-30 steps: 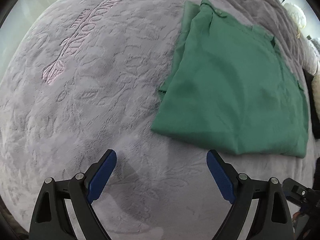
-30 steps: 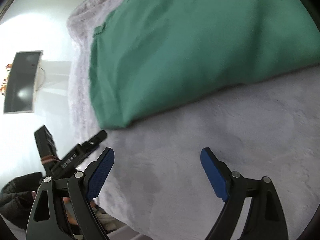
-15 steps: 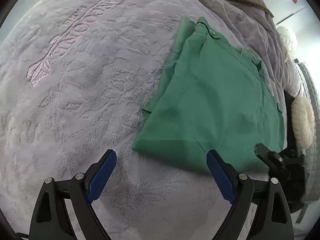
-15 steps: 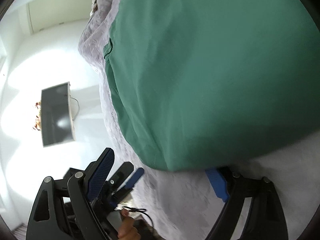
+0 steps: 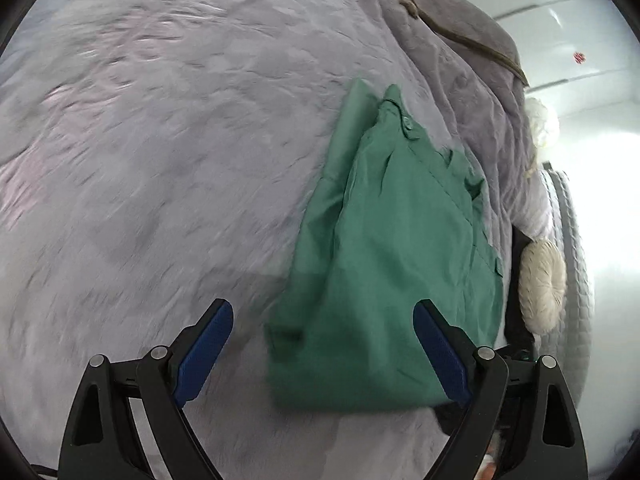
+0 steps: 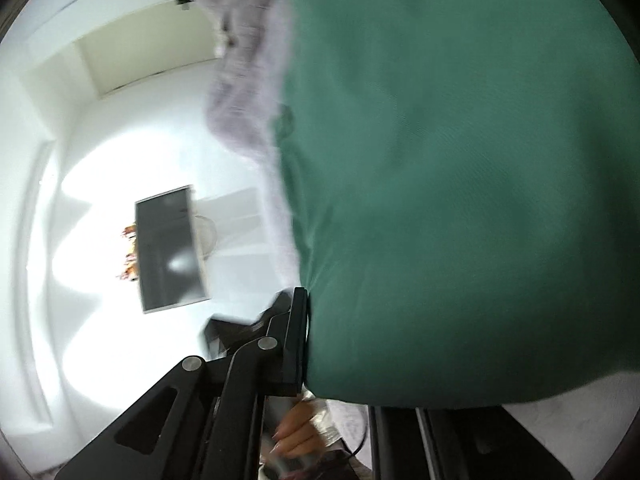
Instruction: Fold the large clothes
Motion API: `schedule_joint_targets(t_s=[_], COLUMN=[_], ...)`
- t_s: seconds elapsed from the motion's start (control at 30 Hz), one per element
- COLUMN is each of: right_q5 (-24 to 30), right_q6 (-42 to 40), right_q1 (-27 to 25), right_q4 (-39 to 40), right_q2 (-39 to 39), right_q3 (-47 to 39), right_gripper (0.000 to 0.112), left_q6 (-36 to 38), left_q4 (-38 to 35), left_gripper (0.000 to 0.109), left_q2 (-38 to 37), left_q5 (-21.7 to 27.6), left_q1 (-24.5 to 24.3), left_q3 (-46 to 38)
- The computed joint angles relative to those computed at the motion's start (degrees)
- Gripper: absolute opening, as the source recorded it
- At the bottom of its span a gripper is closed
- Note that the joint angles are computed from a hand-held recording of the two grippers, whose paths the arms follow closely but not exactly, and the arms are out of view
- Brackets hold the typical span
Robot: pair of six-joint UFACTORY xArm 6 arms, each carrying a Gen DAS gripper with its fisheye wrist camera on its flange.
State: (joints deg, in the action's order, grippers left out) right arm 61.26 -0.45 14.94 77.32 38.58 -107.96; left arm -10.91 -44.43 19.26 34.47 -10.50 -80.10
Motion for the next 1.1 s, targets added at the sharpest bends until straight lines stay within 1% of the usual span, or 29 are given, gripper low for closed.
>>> schedule_joint_targets(t_s=[0.17,0.23,0.27,0.3,0.33,0.37,0.4,0.47,0.53,0.57,0.6,0.63,0.67,0.7,0.73,0.8,0.83,0.87,0.93,0.97,1.0,1.03,1.07,1.1], right_q5=[2.7,3.6,4.5,5.7,6.5,7.2,8.5,11.6,16.9,19.2,20.4,21.3,21.8,21.1,19.5,13.5,11.8,10.6,8.5,8.7,10.2,10.5,9.1,7.3], right_q6=[-0.7,-0.5,-0.6,-0.8,0.6,1.7,2.5,3.1,2.9,2.0,0.5,-0.9,-2.4,-3.1,-3.7,-4.2,-3.8,-2.8,-3.5,-3.0,-2.2,-2.0,-2.6,-3.3], right_q1=[-0.9,-0.9,-1.0,-1.3,-1.1,-0.7,-0.5,-0.5,-1.1,-1.5,-2.1,-2.8,-3.9,-4.5,-5.2,-6.0,-6.3,-6.4,-6.4,-5.9,-5.6,-5.6,-5.7,-5.8], right_q4=[-0.5,-2.1,-3.4,-5.2,-7.9,-11.3,-15.1,-20.4,-24.9,-26.4,-27.7,-28.5,-29.1,-29.6,-30.4,-34.0,-36.1,-38.6,-41.9,-44.3,-45.8,-45.8,-44.3,-42.8], right_q2=[0.6,0.7,0.6,0.2,0.6,0.4,0.4,0.5,0.7,0.4,-0.6,-1.5,-2.5,-3.3,-4.4,-6.2,-5.7,-4.6,-3.1,-1.4,0.8,2.0,2.0,1.5], right_q3=[-3.3,-3.6,-3.4,-2.5,-3.6,-3.5,-3.8,-4.7,-6.5,-7.1,-6.7,-6.4,-6.3,-6.1,-5.4,-4.3,-5.1,-6.6,-6.9,-8.0,-9.7,-9.9,-7.9,-5.8], right_gripper=[0.01,0.01,0.01,0.01,0.01,0.01,0.01,0.014,0.014,0.014,0.014,0.014,0.014,0.014,0.014,0.014,0.014,0.013,0.011,0.01,0.01,0.01,0.009,0.006], left_q6=[13.1,16.3,16.7,15.9,13.6,10.8,7.0,1.8,-1.1,-1.7,-2.7,-4.5,-7.1,-7.2,-7.2,-5.7,-5.7,-5.8,-6.0,-6.1,-6.4,-6.8,-7.2,-7.9], left_q4=[-17.0,-22.4,-23.5,-22.8,-19.9,-16.2,-10.6,-2.9,3.0,4.7,7.0,10.3,15.4,18.2,18.5,17.4,18.0,18.8,19.9,20.1,20.2,20.7,21.2,22.0], left_gripper=[0.092,0.092,0.092,0.093,0.1,0.1,0.1,0.1,0.1,0.1,0.095,0.077,0.066,0.048,0.034,0.022,0.019,0.018,0.017,0.015,0.015,0.015,0.015,0.015], left_q2=[8.5,12.2,13.9,15.5,17.4,18.8,20.6,22.8,23.7,23.5,23.4,23.7,24.8,25.2,25.7,24.1,23.3,22.6,21.2,21.0,20.6,20.3,20.9,22.8], left_q5=[6.2,8.7,9.8,10.6,11.4,11.5,12.0,13.6,14.6,14.3,14.2,14.6,16.5,17.7,17.7,16.0,15.2,14.7,13.7,13.4,13.1,12.7,12.9,13.9], left_q1=[1.9,1.9,1.8,1.6,1.2,0.5,-0.1,-0.8,-1.5,-1.8,-2.2,-2.5,-2.9,-3.2,-3.4,-3.5,-3.7,-4.0,-4.4,-4.4,-4.7,-5.1,-5.4,-5.6], left_q3=[-10.6,-15.8,-18.3,-20.8,-23.7,-26.0,-28.8,-32.1,-33.4,-33.4,-33.6,-34.4,-37.0,-38.2,-39.2,-37.5,-36.8,-36.4,-35.8,-36.1,-36.6,-37.0,-38.6,-42.4])
